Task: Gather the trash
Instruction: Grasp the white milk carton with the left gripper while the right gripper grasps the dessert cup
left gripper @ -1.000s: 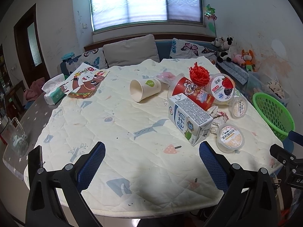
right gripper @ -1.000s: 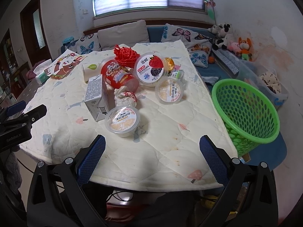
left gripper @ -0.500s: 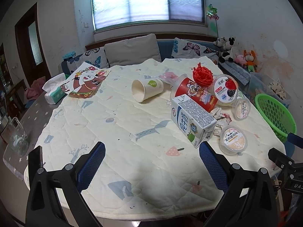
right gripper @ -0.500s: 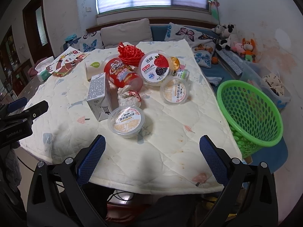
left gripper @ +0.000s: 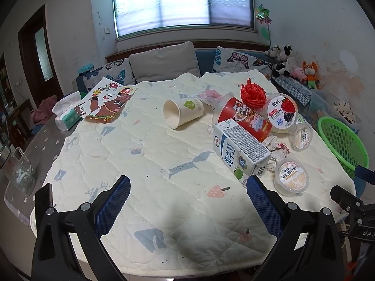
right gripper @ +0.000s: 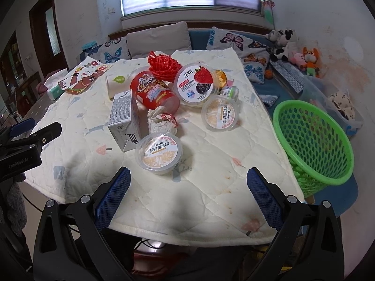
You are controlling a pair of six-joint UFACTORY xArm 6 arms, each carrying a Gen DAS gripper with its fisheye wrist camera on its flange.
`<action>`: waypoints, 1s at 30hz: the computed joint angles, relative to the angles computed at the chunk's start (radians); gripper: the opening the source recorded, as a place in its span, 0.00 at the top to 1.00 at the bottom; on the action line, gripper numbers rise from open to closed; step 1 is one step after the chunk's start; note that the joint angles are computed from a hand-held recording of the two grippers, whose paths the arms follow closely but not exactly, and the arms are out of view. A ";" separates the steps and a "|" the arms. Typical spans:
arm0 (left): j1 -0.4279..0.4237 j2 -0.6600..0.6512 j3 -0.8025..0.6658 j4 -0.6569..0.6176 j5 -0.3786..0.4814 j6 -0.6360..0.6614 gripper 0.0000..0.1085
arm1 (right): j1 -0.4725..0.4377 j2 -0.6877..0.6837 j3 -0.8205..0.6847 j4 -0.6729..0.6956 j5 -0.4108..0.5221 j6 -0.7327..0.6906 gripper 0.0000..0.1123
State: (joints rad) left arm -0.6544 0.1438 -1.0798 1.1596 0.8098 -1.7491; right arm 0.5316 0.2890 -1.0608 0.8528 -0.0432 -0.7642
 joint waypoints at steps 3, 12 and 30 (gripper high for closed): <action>0.001 0.004 -0.005 -0.005 -0.001 0.004 0.11 | -0.005 0.009 -0.005 -0.050 0.005 0.041 0.12; 0.031 0.027 -0.042 -0.014 -0.008 0.040 0.11 | -0.007 0.043 -0.046 -0.055 0.029 0.027 0.13; 0.099 0.066 -0.092 -0.020 -0.064 0.104 0.11 | 0.000 0.189 -0.200 -0.109 0.124 0.009 0.19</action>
State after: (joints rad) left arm -0.5556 0.2101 -1.1721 1.1396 0.7453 -1.6448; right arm 0.5321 0.4778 -1.2604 0.7433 0.0813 -0.7548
